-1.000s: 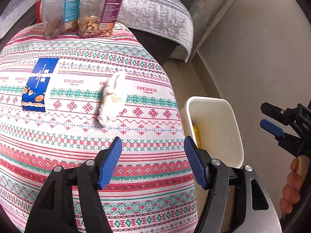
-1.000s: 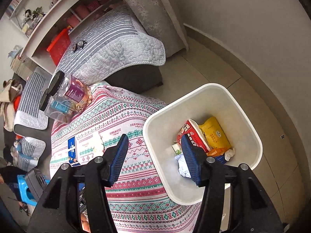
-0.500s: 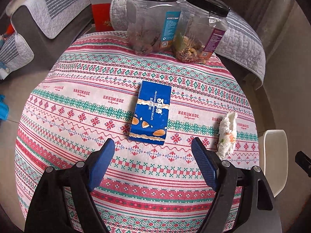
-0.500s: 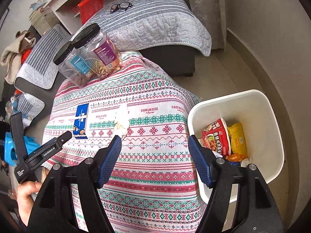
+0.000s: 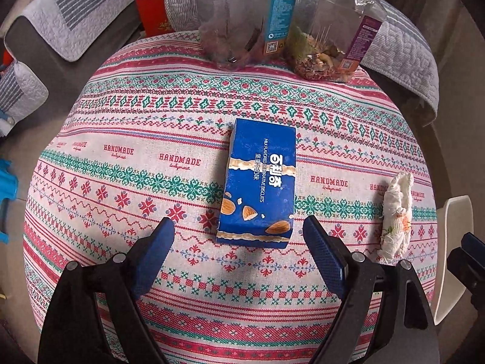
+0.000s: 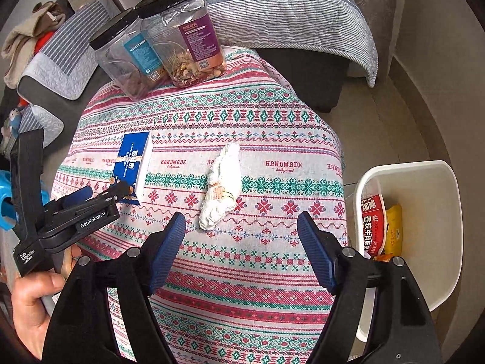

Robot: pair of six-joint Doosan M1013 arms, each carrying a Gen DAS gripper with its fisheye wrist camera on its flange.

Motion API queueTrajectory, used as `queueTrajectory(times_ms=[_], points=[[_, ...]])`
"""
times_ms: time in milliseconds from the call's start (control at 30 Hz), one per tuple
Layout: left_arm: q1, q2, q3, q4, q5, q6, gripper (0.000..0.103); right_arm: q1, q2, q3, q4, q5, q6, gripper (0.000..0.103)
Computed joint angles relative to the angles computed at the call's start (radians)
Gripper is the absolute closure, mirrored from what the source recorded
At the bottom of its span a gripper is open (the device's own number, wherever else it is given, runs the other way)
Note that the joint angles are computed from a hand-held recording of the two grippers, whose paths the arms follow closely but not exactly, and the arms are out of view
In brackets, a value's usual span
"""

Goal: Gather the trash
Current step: 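Move both tools back over the table toward the blue box and napkin, then grasp the blue biscuit box with the left tool while the right tool grasps the white napkin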

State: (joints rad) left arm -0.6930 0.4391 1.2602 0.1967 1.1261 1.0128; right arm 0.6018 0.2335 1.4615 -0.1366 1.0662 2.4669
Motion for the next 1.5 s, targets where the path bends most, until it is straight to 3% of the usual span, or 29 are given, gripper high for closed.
queueTrajectory(times_ms=[233, 367, 400, 433, 500, 567, 633, 667, 733, 1500], points=[[0.004, 0.021, -0.004, -0.006, 0.0, 0.007, 0.019, 0.003, 0.05, -0.03, 0.028, 0.004, -0.056, 0.03], [0.016, 0.009, 0.026, -0.039, -0.074, 0.009, 0.02, 0.004, 0.074, -0.038, 0.023, 0.013, -0.063, 0.03], [0.017, 0.008, 0.029, -0.043, -0.084, 0.015, 0.028, 0.004, 0.079, -0.04, 0.024, 0.017, -0.064, 0.03], [0.02, 0.007, 0.031, -0.053, -0.088, 0.026, 0.043, 0.004, 0.083, -0.042, 0.021, 0.017, -0.058, 0.03], [0.025, 0.005, 0.034, -0.074, -0.098, 0.037, 0.047, 0.006, 0.087, -0.043, 0.009, 0.013, -0.049, 0.032], [0.023, -0.001, 0.04, -0.074, -0.113, 0.042, 0.047, 0.007, 0.093, -0.045, 0.005, 0.008, -0.05, 0.039], [0.022, -0.007, 0.043, -0.074, -0.121, 0.041, 0.047, 0.005, 0.099, -0.047, 0.018, 0.015, -0.061, 0.065], [0.023, -0.009, 0.041, -0.083, -0.122, 0.044, 0.047, 0.003, 0.101, -0.047, 0.031, 0.017, -0.068, 0.071], [0.026, -0.021, 0.049, -0.102, -0.131, 0.05, 0.047, 0.003, 0.098, -0.045, 0.029, 0.014, -0.069, 0.073], [-0.037, -0.106, 0.067, -0.09, -0.139, 0.042, 0.047, 0.006, 0.001, -0.016, 0.004, -0.026, -0.026, 0.074]])
